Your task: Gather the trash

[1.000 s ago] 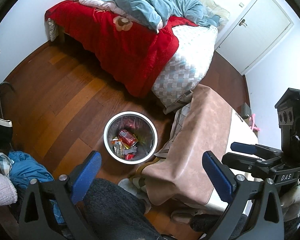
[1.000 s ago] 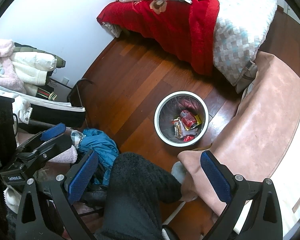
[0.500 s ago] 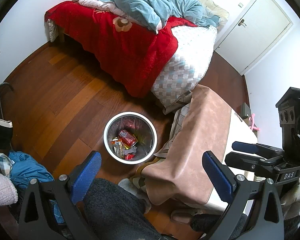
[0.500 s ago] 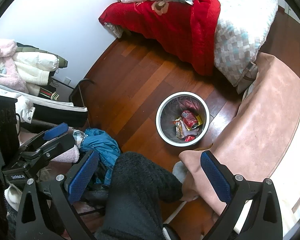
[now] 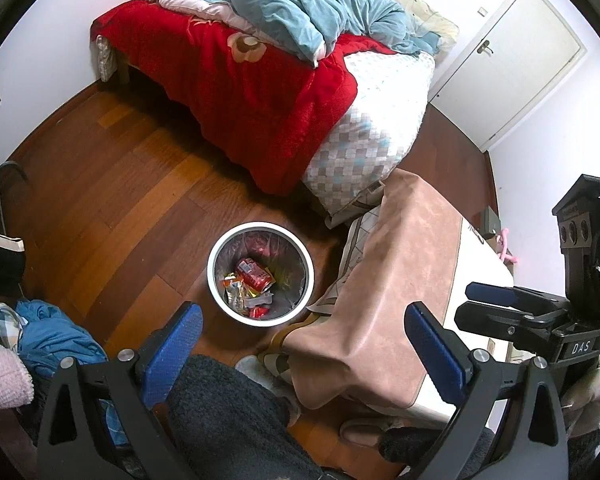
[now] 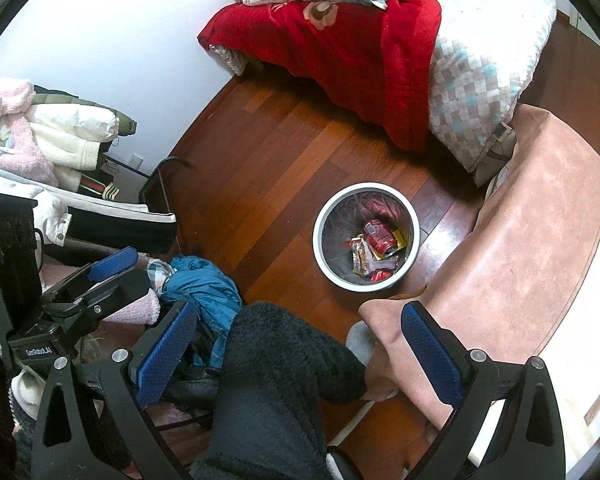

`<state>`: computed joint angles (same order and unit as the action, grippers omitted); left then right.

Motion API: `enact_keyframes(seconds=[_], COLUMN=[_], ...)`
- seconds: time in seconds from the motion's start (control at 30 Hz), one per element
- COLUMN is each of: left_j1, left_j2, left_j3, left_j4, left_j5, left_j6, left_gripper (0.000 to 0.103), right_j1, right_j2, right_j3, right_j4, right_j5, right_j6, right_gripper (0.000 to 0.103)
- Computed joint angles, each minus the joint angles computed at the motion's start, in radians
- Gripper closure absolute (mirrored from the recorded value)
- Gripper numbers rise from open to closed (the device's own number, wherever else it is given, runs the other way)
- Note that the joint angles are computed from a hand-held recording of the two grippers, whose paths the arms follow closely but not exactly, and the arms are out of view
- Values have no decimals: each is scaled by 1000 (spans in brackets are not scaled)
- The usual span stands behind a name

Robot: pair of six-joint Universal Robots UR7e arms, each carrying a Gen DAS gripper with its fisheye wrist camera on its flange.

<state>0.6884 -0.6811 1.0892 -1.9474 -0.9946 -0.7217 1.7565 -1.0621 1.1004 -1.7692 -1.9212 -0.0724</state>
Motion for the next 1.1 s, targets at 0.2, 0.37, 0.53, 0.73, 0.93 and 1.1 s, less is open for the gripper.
enact_keyframes(seconds=[0.2,0.37,0.53,0.73,0.93,1.1], left_j1=[0,-2,-6,-7,-9,-11], left_j2=[-3,-4,-6,-12,-11,-18], left_j3=[5,9,9,16,7,4], left_j4=[-5,-9,-11,-12,1,-3], left_j5=[0,1,1,1,3,5], left_j6=[2,1,3,0,-6,4], left_gripper=[0,0,0,0,0,0], right_j1=[1,3,6,6,7,12], right_j2=[4,3,5,6,10,11], right_j3=[-7,-3,-6,-5,-14,-29], right_j4=[5,1,2,-4,3,24], right_j5=[-2,-1,2,-1,1,5], right_j6=[-1,1,2,3,3,-2], right_gripper=[0,0,0,0,0,0])
